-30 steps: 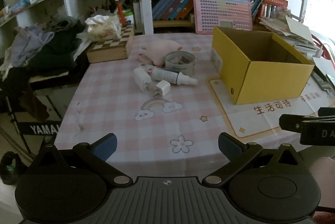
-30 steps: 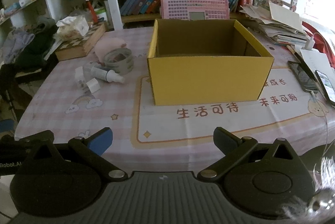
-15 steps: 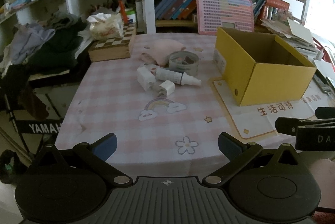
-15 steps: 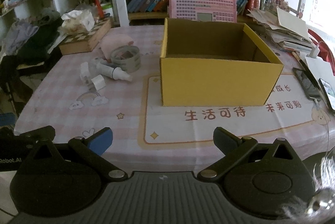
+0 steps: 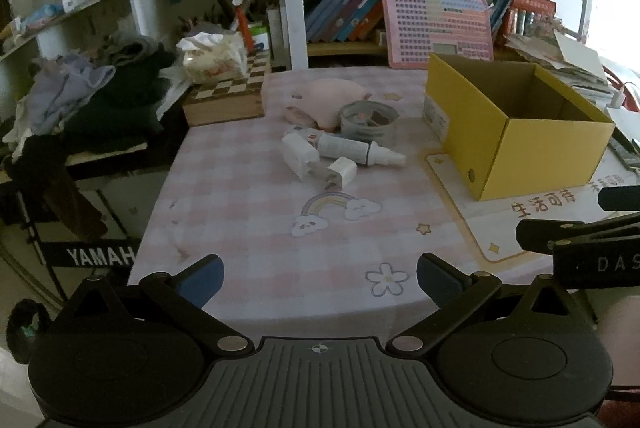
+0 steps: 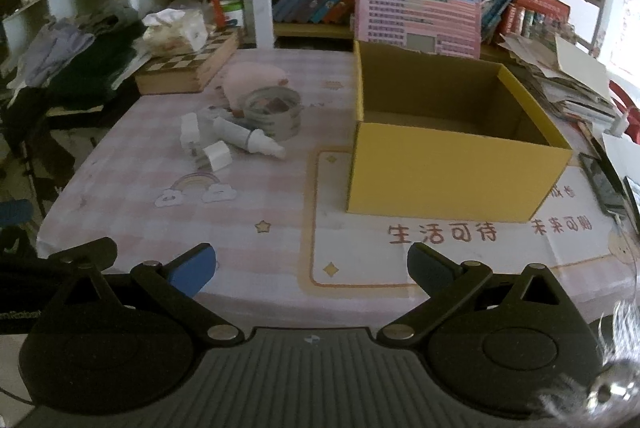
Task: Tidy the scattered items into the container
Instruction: 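Move both tools toward the scattered white items beside the tape roll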
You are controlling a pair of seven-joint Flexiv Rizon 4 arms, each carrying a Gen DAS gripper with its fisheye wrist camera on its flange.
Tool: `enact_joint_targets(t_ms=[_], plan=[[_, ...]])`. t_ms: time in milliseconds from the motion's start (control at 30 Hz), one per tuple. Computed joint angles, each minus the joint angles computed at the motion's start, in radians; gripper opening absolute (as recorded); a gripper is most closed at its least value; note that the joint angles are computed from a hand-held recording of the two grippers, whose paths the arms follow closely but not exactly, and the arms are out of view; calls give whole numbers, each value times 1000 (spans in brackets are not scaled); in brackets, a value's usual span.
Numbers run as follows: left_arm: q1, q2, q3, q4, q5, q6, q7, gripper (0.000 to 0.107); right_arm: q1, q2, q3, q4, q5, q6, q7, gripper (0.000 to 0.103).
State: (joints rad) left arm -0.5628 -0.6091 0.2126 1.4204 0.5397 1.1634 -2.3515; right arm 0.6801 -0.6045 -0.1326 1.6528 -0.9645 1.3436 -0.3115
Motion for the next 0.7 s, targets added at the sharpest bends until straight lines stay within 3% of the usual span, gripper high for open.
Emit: enact_joint_targets(t_ms=[300,533,700], plan=[[0,9,6,7,28,-19,-21,103,-8,-38,27,-51,55,-3,-63,103],[11,11,22,25,34,46,-72,103,11,-74,-3,-92,88,57,-113,103],[3,-8,38,-12,33,-3,-89,103,-1,-115,14,-154,149,64,-211,103]])
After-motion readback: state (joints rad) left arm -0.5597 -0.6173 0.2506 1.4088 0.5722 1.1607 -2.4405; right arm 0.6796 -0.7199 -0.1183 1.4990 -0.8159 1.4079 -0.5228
